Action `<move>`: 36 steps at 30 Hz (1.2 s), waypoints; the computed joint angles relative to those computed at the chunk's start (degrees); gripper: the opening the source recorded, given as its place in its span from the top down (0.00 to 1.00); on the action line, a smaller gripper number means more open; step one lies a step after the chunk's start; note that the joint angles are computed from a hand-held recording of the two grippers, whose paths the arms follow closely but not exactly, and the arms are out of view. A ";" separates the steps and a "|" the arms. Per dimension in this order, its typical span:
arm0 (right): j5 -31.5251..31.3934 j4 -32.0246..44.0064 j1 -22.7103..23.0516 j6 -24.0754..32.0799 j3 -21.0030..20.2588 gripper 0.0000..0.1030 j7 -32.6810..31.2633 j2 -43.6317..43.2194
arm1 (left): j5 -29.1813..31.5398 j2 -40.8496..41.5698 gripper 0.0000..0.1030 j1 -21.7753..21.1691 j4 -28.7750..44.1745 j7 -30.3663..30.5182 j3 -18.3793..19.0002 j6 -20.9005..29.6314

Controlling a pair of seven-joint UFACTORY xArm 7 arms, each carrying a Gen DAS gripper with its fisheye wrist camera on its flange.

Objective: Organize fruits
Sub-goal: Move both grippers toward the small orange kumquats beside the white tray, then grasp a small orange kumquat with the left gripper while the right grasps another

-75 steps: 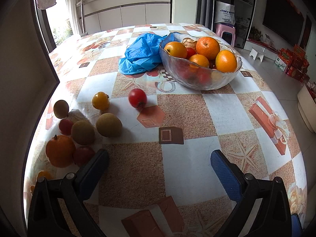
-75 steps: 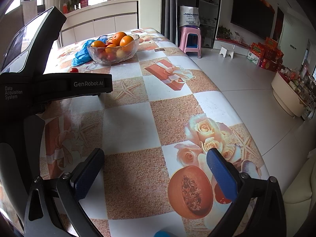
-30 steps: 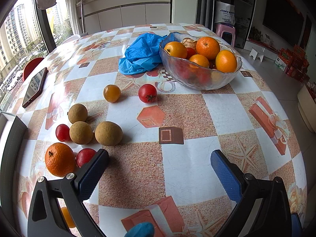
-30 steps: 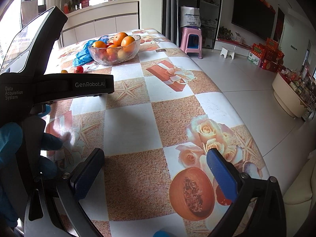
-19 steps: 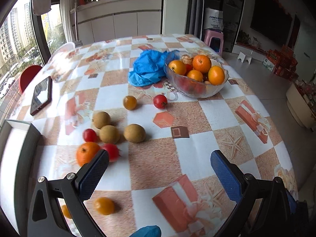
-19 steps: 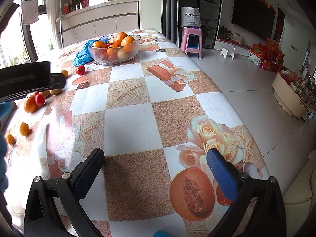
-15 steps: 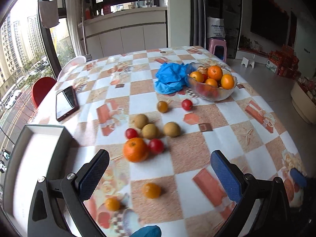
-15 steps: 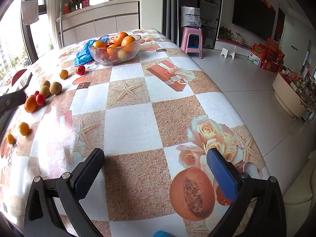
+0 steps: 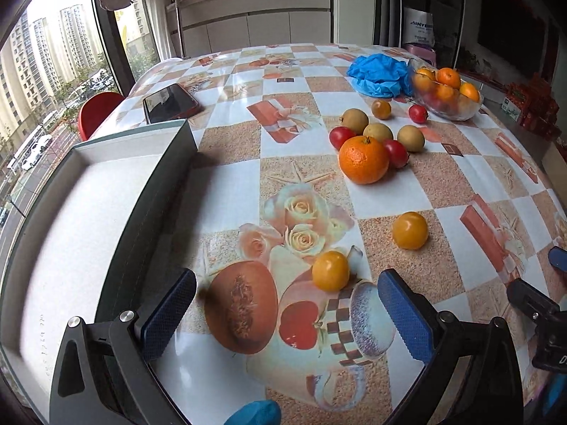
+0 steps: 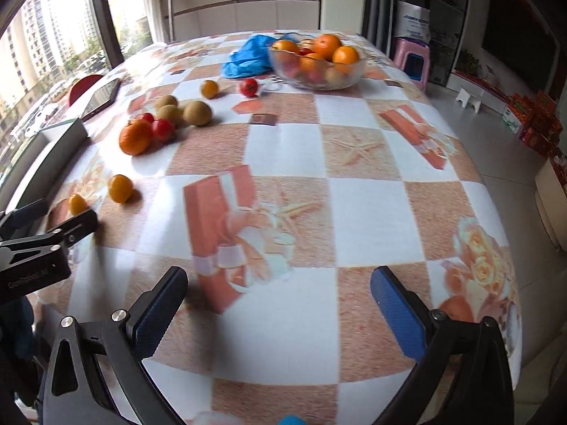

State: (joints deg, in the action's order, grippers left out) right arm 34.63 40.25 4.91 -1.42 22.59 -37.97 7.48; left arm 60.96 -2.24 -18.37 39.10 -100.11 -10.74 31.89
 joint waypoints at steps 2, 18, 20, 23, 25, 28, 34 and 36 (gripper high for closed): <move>3.40 1.96 -1.71 1.42 3.65 0.00 -3.92 0.99 | -0.11 -0.77 0.00 0.82 -1.38 -0.69 0.72 -3.24; -1.22 12.27 8.44 5.48 0.68 0.54 -8.04 8.36 | -3.78 -5.27 0.01 4.17 -5.63 4.29 -2.21 -3.69; -0.71 12.17 5.14 6.18 3.76 0.77 -9.53 8.19 | -4.00 -4.97 0.01 3.85 -5.08 4.95 -2.34 -2.66; 7.78 11.86 -1.47 7.04 9.12 0.77 -14.84 7.32 | -4.08 -3.84 0.01 3.11 -3.51 6.02 -2.49 -0.93; 13.78 11.47 -3.85 8.01 10.25 0.77 -18.75 6.40 | -3.61 -2.60 0.01 2.51 -2.10 6.56 -2.36 -0.57; 19.40 10.19 -5.22 10.64 9.36 0.77 -22.43 4.23 | -2.25 -0.37 0.01 1.40 0.34 6.44 -1.90 0.31; 27.65 7.83 -4.20 13.07 6.40 0.77 -28.44 0.18 | -2.10 -0.31 0.56 0.82 0.69 3.28 -0.12 -3.19; 29.75 7.23 -3.29 13.96 5.29 0.77 -29.80 -1.00 | -2.19 -0.50 0.82 0.64 0.64 4.13 -0.18 -3.63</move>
State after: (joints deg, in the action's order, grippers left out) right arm 64.38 47.48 1.62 12.54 27.88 -67.77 6.48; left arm 58.77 -2.74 -17.73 39.75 -95.98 -10.91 28.26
